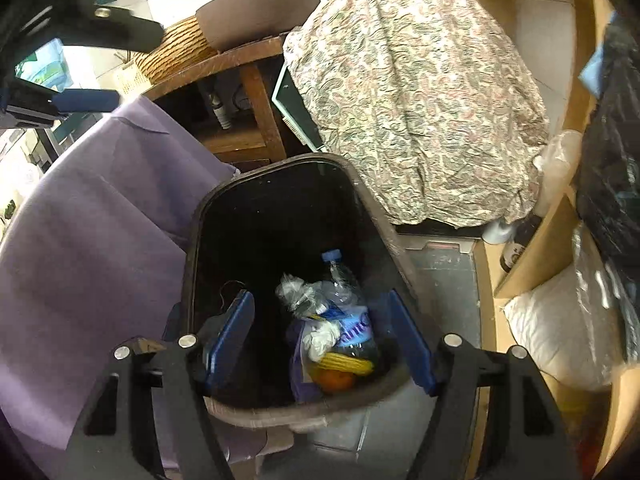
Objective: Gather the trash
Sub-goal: 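Carry orange and foil wrapper over the black bin and open both tools, then move both tools back over the table toward the carton and snack bag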
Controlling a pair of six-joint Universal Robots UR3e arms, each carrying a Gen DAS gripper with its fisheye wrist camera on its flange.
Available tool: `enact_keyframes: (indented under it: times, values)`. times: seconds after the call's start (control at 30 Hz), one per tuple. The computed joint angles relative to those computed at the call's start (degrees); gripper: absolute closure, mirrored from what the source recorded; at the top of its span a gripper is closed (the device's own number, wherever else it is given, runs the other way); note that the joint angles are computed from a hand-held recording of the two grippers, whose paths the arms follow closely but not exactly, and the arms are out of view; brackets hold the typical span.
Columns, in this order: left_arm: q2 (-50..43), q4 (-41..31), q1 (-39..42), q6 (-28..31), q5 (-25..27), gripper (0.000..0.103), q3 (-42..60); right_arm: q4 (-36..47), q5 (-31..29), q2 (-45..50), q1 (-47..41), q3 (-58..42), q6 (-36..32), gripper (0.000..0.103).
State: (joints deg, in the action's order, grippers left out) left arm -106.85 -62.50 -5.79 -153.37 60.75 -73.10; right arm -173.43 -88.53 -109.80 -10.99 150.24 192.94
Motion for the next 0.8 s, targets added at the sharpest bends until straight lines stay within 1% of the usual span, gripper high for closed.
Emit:
enact_keyframes:
  times: [0.03, 0.07, 0.13, 0.2, 0.23, 0.3, 0.37, 0.4, 0.47, 0.5, 0.53, 0.57, 0.6, 0.67, 0.7, 0.8]
  values:
    - [1.6, 0.3, 1.2, 0.1, -1.1, 0.017, -1.3, 3.2, 0.8, -3.8, -0.6, 0.4, -0.3, 0.034]
    - [5.0, 0.8, 3.5, 0.9, -3.1, 0.015, -4.8, 5.4, 1.3, -6.2, -0.8, 0.3, -0.4, 0.034]
    - [9.9, 1.0, 7.0, 2.6, -5.5, 0.013, -9.6, 12.3, 1.3, -12.2, 0.4, -1.1, -0.2, 0.034]
    - [16.9, -1.8, 12.2, 7.4, -8.1, 0.012, -15.4, 16.1, 0.1, -15.1, 3.2, -3.3, 0.8, 0.034]
    - [20.4, -4.7, 15.6, 10.8, -9.8, 0.012, -17.8, 17.7, -0.5, -16.0, 5.1, -4.7, 1.4, 0.034]
    - [26.6, -11.3, 22.5, 17.2, -12.4, 0.011, -21.0, 19.0, -2.7, -15.0, 10.8, -8.8, 3.7, 0.033]
    - [33.3, -20.9, 32.4, 26.8, -15.4, 0.01, -23.4, 19.0, -3.7, -12.7, 15.0, -12.5, 4.9, 0.033]
    - [35.7, -26.4, 37.8, 32.0, -16.9, 0.01, -23.6, 18.6, -4.9, -10.1, 18.5, -15.4, 5.7, 0.032]
    - [38.7, -39.6, 49.3, 44.4, -19.4, 0.008, -21.9, 17.5, -6.8, -3.9, 25.0, -21.8, 6.2, 0.031]
    - [38.9, -44.3, 54.6, 49.1, -19.7, 0.008, -20.9, 17.4, -7.3, -1.2, 27.5, -24.7, 6.1, 0.03]
    - [39.0, -47.5, 59.6, 52.9, -19.8, 0.008, -20.3, 17.5, -7.5, 2.3, 30.1, -28.2, 6.0, 0.029]
    - [38.9, -48.8, 63.6, 55.4, -19.6, 0.007, -20.1, 17.5, -7.3, 5.9, 32.4, -32.0, 5.7, 0.029]
    - [38.9, -48.0, 67.9, 57.0, -19.3, 0.007, -20.8, 17.6, -6.6, 8.9, 34.1, -35.3, 5.0, 0.029]
    - [38.5, -43.5, 75.3, 58.1, -19.0, 0.007, -23.0, 18.6, -5.3, 16.1, 37.5, -43.3, 3.2, 0.029]
    - [37.5, -42.3, 78.0, 58.7, -18.9, 0.007, -23.1, 19.6, -5.0, 19.0, 38.6, -47.1, 2.3, 0.029]
    - [32.0, -40.4, 84.1, 59.3, -18.4, 0.007, -20.8, 25.1, -3.9, 30.7, 42.6, -63.2, -0.7, 0.029]
